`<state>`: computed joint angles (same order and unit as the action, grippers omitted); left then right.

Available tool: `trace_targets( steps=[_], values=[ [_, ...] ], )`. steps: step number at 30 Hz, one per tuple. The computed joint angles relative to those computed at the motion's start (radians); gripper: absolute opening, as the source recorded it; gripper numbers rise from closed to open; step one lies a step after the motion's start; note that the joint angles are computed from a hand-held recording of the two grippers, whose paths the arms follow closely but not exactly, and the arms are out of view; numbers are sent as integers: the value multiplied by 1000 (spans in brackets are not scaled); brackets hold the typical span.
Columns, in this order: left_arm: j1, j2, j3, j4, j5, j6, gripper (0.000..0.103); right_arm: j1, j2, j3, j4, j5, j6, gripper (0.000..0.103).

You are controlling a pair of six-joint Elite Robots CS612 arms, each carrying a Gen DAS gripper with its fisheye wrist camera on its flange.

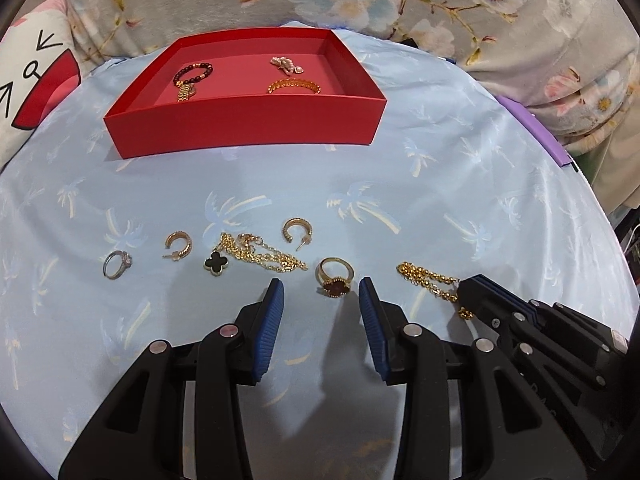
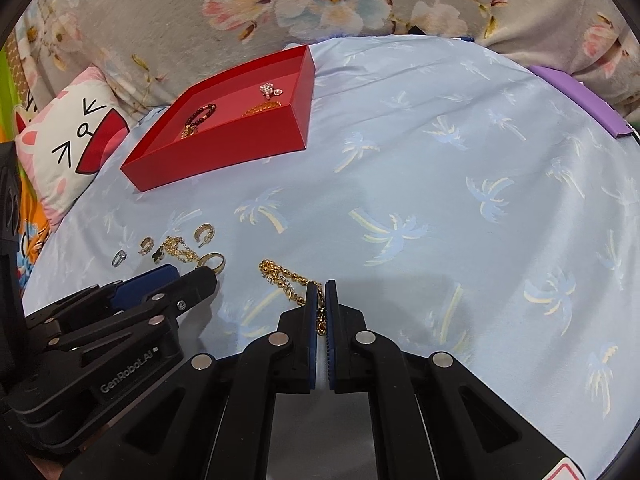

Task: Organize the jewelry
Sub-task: 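Lift the gold chain with the right tool while the left tool grasps the red clover ring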

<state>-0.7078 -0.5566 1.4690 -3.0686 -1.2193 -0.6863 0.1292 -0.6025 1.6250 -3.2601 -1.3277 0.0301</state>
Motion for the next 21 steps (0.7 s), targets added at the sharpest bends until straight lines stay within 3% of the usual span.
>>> trace_targets(
  steps=[2, 6, 21],
  values=[
    [-1, 4, -10, 10, 7, 7, 36, -2, 0, 1, 0, 3, 2, 3],
    [0, 5, -11, 4, -12, 17, 15, -3, -2, 3, -8, 4, 4, 3],
    [8, -51, 85, -97, -5, -22, 14, -4, -34, 23, -66, 23, 3, 3]
  ],
)
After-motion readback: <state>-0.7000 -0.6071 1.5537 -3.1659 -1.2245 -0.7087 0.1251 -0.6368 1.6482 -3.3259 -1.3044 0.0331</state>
